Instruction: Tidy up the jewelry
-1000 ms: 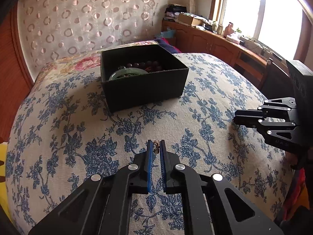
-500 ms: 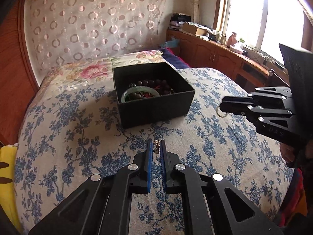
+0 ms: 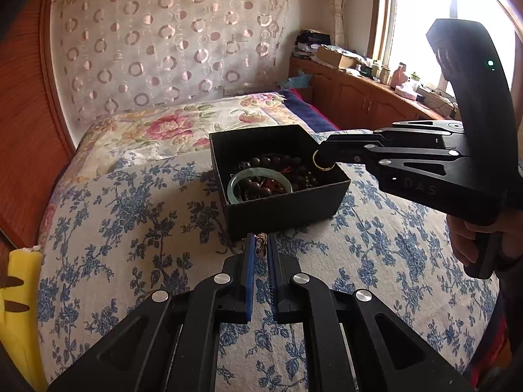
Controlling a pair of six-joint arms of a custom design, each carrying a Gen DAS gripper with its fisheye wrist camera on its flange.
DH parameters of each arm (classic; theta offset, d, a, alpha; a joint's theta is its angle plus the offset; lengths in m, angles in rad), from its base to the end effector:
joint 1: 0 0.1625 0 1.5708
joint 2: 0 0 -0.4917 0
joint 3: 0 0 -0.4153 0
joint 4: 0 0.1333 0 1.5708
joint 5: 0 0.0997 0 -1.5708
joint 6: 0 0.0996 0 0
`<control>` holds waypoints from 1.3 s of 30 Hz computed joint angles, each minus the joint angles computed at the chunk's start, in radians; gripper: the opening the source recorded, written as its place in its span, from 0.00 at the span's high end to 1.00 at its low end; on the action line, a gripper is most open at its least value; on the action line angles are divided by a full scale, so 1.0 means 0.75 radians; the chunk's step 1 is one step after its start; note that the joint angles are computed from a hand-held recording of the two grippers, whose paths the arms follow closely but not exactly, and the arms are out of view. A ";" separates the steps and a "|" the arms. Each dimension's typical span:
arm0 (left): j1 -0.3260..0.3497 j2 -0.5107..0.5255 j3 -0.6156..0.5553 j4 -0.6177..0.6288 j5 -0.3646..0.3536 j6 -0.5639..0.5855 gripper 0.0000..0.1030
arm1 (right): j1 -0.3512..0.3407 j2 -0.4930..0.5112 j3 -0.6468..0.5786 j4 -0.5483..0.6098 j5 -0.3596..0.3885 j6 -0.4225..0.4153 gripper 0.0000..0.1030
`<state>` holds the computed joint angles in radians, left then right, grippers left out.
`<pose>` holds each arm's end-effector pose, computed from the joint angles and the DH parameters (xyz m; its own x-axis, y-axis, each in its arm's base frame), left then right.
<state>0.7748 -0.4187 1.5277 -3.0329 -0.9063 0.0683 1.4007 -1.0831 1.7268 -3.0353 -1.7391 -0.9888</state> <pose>-0.4032 -0.6673 -0.0485 -0.6557 0.4572 -0.6009 0.7169 0.6267 -0.3055 -0.0040 -0.7120 0.3536 -0.6191 -0.4031 0.6740 -0.7309 0.6096 -0.3068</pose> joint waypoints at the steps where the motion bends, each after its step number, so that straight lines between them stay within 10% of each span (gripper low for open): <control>1: 0.000 0.002 -0.004 0.001 0.004 0.002 0.94 | 0.000 0.009 -0.011 0.009 -0.007 0.006 0.88; 25: 0.025 0.149 -0.345 0.119 0.040 0.092 0.93 | -0.073 -0.047 -0.003 0.028 0.052 0.068 0.83; 39: -0.004 0.085 -0.216 -0.023 0.084 0.085 0.47 | -0.110 -0.121 0.098 -0.043 0.113 0.104 0.83</control>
<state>0.7716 -0.3546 1.3654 -3.0502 -0.8433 0.1318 1.3184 -1.1737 1.8006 -3.0677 -1.6545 -0.9111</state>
